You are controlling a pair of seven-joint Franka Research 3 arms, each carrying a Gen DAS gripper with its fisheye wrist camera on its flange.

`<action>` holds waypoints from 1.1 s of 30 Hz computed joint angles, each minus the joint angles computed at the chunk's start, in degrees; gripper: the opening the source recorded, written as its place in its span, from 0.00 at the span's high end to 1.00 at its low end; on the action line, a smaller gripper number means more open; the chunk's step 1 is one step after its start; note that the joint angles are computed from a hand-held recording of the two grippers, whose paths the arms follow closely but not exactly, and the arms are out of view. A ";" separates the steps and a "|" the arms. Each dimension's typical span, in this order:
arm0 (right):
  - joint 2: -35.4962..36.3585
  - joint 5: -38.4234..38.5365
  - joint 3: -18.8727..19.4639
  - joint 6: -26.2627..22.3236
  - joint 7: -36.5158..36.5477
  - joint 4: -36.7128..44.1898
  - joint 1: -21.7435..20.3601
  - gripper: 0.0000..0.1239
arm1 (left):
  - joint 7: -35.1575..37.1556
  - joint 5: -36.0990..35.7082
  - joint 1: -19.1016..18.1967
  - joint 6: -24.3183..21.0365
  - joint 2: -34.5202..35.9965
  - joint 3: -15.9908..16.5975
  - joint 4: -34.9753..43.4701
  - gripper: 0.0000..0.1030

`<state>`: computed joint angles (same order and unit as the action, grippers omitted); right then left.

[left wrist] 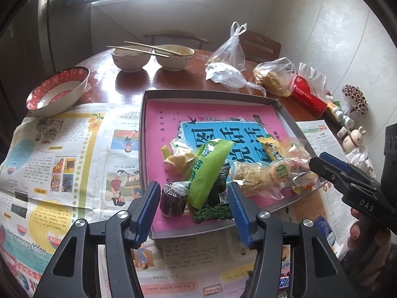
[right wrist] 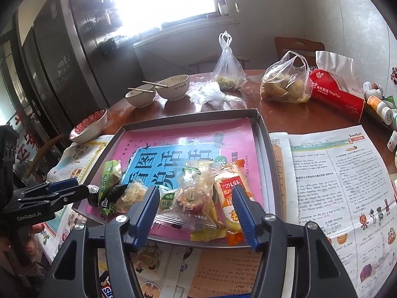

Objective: Organize snacks
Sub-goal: 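Pull both tools back from the tray toward the Snickers bar and blue pack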

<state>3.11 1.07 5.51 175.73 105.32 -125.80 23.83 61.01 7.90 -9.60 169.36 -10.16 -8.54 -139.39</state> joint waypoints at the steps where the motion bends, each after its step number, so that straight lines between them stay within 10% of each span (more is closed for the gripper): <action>1: -0.13 -0.29 -0.08 0.13 0.29 -0.16 0.07 0.51 | -0.24 0.20 0.05 0.07 -0.36 -0.14 -0.25 0.41; 33: -8.55 -11.94 6.65 3.52 9.68 -7.92 -6.53 0.47 | 5.94 -2.67 -7.94 0.33 -9.68 0.06 -8.86 0.36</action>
